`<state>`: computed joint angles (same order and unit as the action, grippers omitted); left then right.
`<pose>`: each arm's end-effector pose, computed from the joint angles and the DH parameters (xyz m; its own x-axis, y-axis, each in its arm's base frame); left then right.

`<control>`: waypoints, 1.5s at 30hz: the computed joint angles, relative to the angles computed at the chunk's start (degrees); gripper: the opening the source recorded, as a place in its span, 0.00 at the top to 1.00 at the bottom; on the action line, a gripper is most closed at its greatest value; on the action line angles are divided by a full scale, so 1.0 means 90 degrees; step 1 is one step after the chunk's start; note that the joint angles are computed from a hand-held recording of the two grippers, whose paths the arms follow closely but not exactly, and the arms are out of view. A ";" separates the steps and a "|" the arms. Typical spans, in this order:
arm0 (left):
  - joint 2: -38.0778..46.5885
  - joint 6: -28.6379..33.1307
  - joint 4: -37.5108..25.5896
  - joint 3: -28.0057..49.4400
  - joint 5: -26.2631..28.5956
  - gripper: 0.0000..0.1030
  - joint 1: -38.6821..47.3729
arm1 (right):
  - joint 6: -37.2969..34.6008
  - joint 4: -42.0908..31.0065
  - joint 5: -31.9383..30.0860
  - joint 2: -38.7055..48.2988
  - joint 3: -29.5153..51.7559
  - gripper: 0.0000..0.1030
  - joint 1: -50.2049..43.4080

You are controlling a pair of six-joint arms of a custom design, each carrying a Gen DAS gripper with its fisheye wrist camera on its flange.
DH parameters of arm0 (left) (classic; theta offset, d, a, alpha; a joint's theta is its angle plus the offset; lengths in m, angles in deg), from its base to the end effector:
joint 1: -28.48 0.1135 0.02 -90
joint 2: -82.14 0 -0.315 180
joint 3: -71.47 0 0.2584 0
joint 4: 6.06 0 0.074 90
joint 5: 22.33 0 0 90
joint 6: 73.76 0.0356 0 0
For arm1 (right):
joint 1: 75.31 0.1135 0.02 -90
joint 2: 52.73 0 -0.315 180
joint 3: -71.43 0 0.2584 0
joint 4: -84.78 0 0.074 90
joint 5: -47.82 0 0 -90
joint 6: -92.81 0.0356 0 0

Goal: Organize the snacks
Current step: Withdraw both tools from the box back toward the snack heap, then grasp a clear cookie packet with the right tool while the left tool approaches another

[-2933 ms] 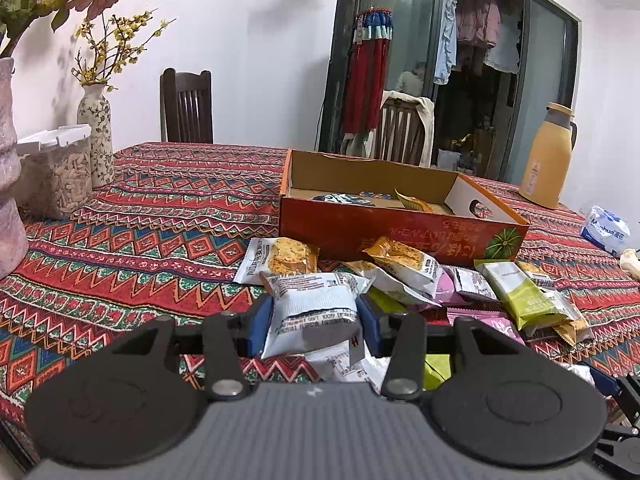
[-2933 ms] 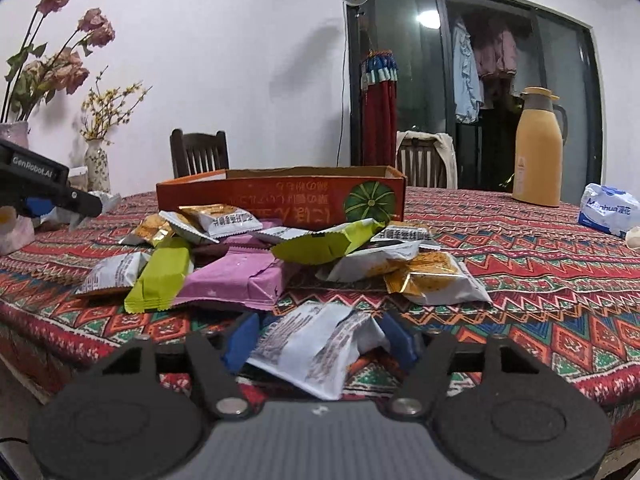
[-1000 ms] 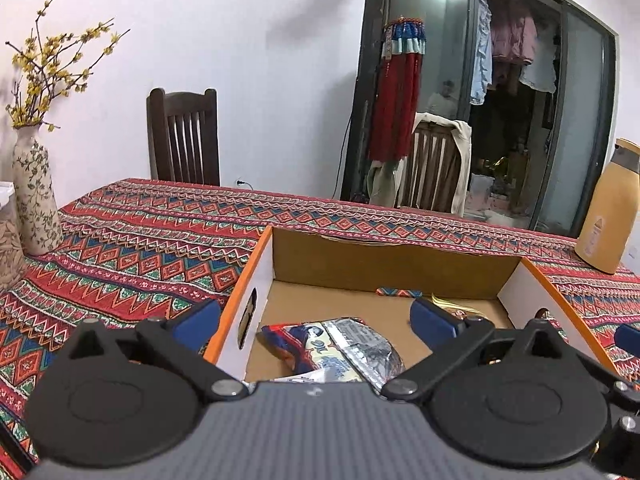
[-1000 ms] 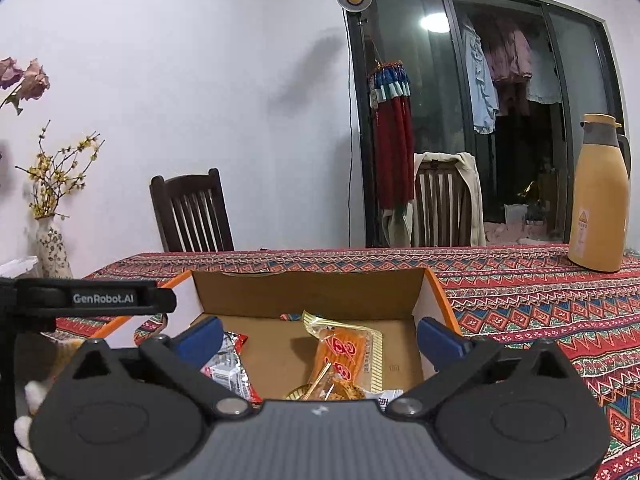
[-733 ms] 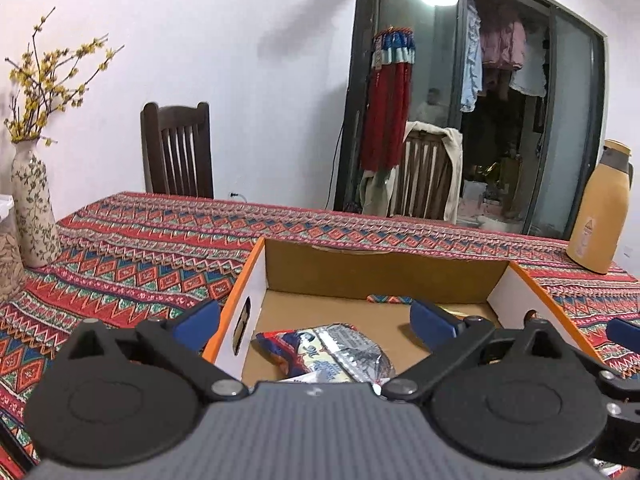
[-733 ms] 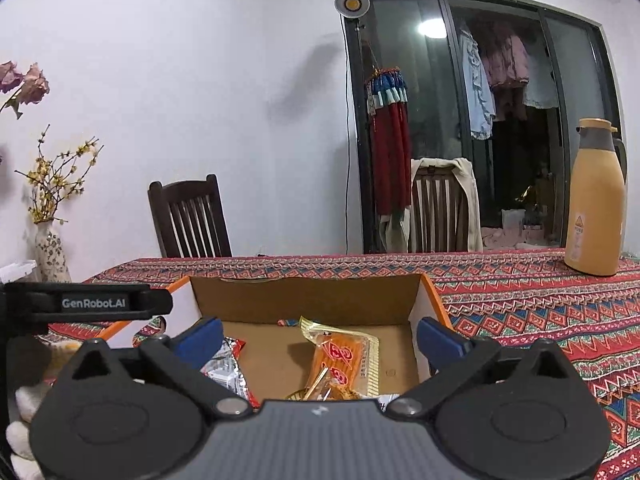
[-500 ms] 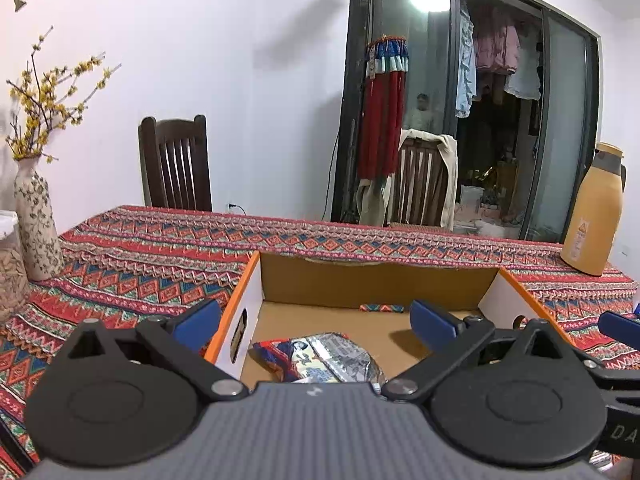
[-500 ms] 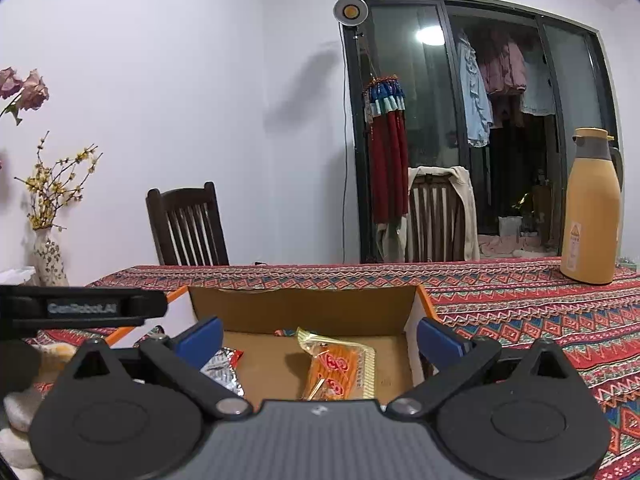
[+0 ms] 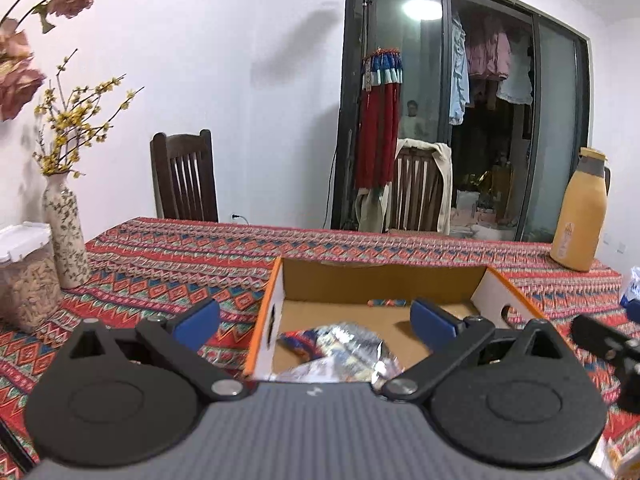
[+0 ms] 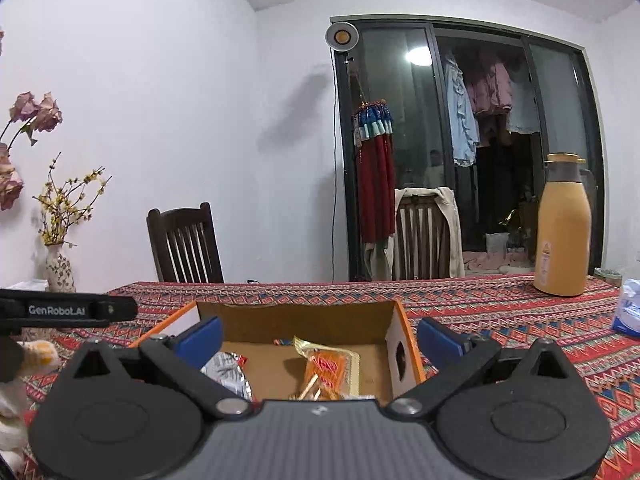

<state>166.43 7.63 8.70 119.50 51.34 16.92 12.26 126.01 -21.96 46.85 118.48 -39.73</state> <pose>0.2936 -0.0498 0.2345 -0.3454 -0.0760 -0.9354 -0.1170 0.9924 -0.0374 0.2796 0.1849 0.1980 -0.2016 0.0452 -0.9784 -0.2405 0.9661 0.0942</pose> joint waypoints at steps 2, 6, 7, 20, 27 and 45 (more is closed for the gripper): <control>-0.0117 0.0006 0.0025 -0.0218 0.0093 0.00 0.0108 | 0.0032 0.0076 0.0143 -0.0107 -0.0238 0.00 0.0095; -0.0204 -0.0005 0.0155 -0.0626 0.0309 0.00 0.0350 | 0.0126 0.0155 0.0405 -0.0200 -0.0681 0.00 0.0282; -0.0196 0.0003 0.0233 -0.0742 0.0369 0.00 0.0412 | 0.0167 0.0195 0.0483 -0.0197 -0.0810 0.00 0.0340; 0.0552 0.0044 0.1911 -0.1763 0.0773 0.00 0.0781 | 0.0675 0.0677 0.0892 0.0197 -0.1748 0.00 0.0540; 0.0695 0.0161 0.2169 -0.1813 0.0677 0.00 0.0651 | 0.0808 0.0872 0.0381 0.0416 -0.1771 0.00 0.0444; 0.0636 -0.0069 0.2457 -0.1987 0.1265 0.00 0.0986 | 0.1102 -0.0523 0.0513 0.0057 -0.1600 0.08 -0.0012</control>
<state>172.16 7.01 30.81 101.62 62.72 25.80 22.18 121.30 -17.34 47.37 104.09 -39.84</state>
